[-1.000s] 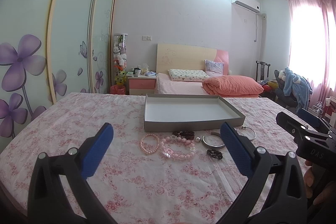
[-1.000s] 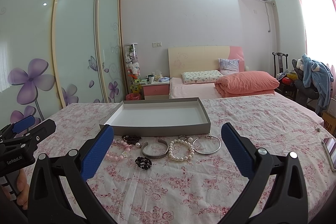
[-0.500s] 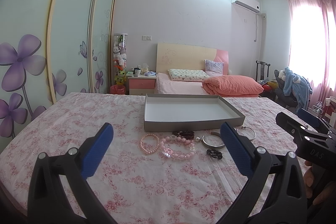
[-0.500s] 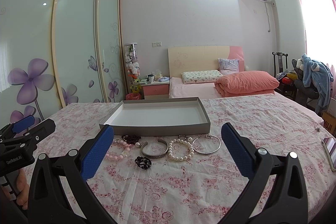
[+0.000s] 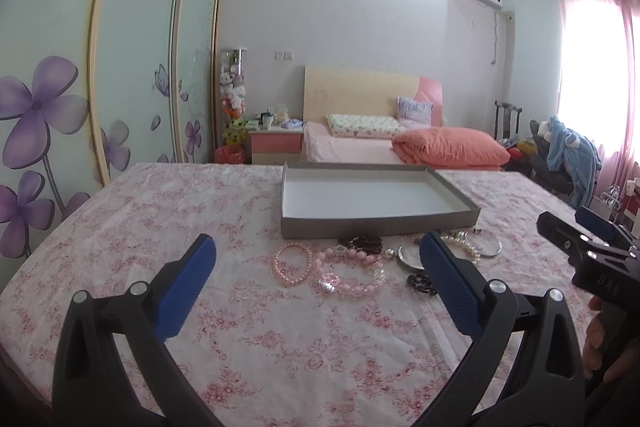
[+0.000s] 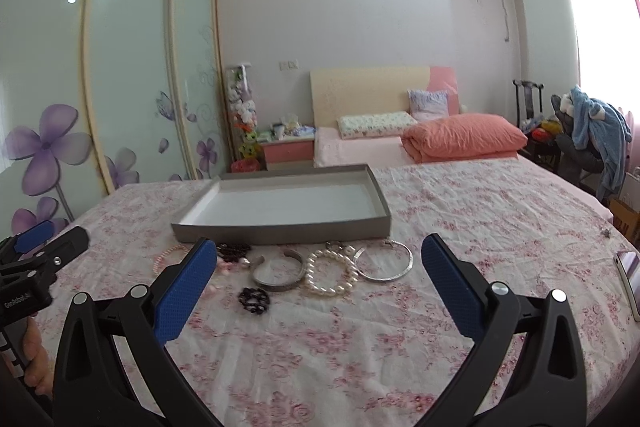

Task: Organize jewelry
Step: 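Grasp the thin silver bangle with the right gripper while the left gripper grasps the pink pearl bracelet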

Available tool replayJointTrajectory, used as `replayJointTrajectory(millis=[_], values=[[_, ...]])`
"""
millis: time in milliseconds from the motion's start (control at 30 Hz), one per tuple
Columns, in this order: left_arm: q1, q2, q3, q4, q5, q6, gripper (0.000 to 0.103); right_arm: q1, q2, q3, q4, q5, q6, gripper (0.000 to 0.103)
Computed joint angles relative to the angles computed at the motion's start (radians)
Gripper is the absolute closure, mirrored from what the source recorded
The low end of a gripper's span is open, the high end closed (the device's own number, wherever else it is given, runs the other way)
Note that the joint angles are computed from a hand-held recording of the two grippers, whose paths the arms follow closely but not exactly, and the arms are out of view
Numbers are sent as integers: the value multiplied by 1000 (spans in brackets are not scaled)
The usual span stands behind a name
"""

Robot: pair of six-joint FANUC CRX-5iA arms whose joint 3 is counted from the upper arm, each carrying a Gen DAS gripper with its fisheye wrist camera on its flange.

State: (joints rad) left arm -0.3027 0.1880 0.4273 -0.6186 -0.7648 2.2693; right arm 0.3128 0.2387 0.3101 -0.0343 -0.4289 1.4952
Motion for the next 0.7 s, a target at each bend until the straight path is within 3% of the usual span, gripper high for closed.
replayJointTrajectory(millis=[167, 333, 533, 700], values=[[69, 98, 97, 157, -103, -152, 4, -32, 142, 189, 43, -192, -58, 2], [129, 197, 203, 278, -240, -243, 4, -51, 336, 476, 89, -485, -65, 7], [148, 263, 282, 305, -322, -286, 4, -54, 525, 768, 104, -777, -14, 14], [156, 304, 331, 327, -362, -320, 4, -52, 619, 933, 90, -889, 2, 15]])
